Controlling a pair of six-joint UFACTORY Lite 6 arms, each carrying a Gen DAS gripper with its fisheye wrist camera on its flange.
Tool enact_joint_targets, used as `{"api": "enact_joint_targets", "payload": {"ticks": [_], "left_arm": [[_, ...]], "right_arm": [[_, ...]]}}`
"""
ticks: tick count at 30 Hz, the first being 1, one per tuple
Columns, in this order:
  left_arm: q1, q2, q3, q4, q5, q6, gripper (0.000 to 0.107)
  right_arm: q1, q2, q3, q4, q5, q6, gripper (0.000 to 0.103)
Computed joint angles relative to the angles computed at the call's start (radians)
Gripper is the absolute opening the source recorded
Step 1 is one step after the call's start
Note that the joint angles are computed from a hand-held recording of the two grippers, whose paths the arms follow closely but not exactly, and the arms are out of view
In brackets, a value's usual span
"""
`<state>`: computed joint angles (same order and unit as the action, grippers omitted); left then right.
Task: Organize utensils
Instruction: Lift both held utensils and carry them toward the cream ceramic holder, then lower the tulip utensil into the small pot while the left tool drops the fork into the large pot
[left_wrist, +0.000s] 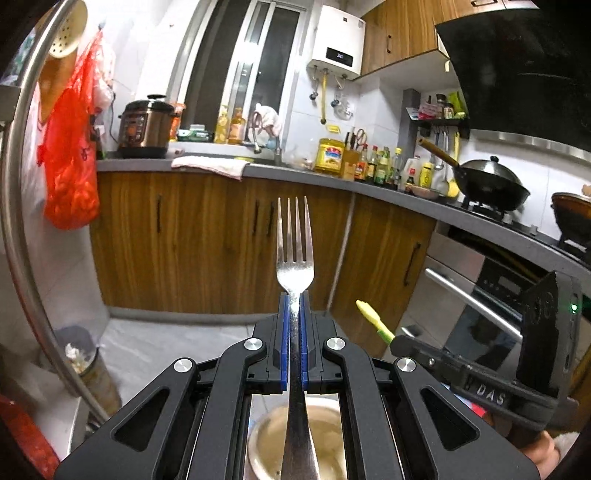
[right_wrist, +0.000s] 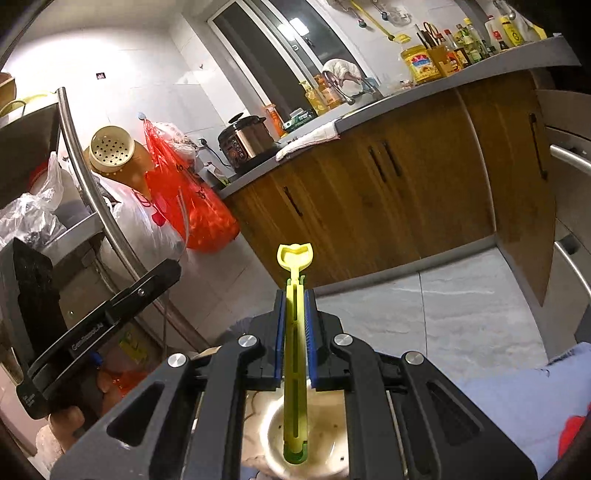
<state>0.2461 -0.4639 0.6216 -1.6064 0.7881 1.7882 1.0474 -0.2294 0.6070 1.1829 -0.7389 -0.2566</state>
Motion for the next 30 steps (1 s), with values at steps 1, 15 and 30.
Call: {"api": "enact_joint_targets", "payload": {"ticks": [1,15,30], "left_arm": [[-0.007,0.007,-0.015,-0.045,-0.001,0.043,0.005],[-0.014,-0.045,-0.159,-0.203,0.006,0.25,0.005],[0.112,-0.056,-0.221,-0.083,0.074,0.269,0.005]], "right_arm": [[-0.001,0.015,0.002,-0.013,-0.008,0.013,0.01],[0.111,0.28,0.102,0.131,-0.261,-0.069,0.01],[0.246,0.279,0.11,0.271,-0.319,-0.199,0.01]]}}
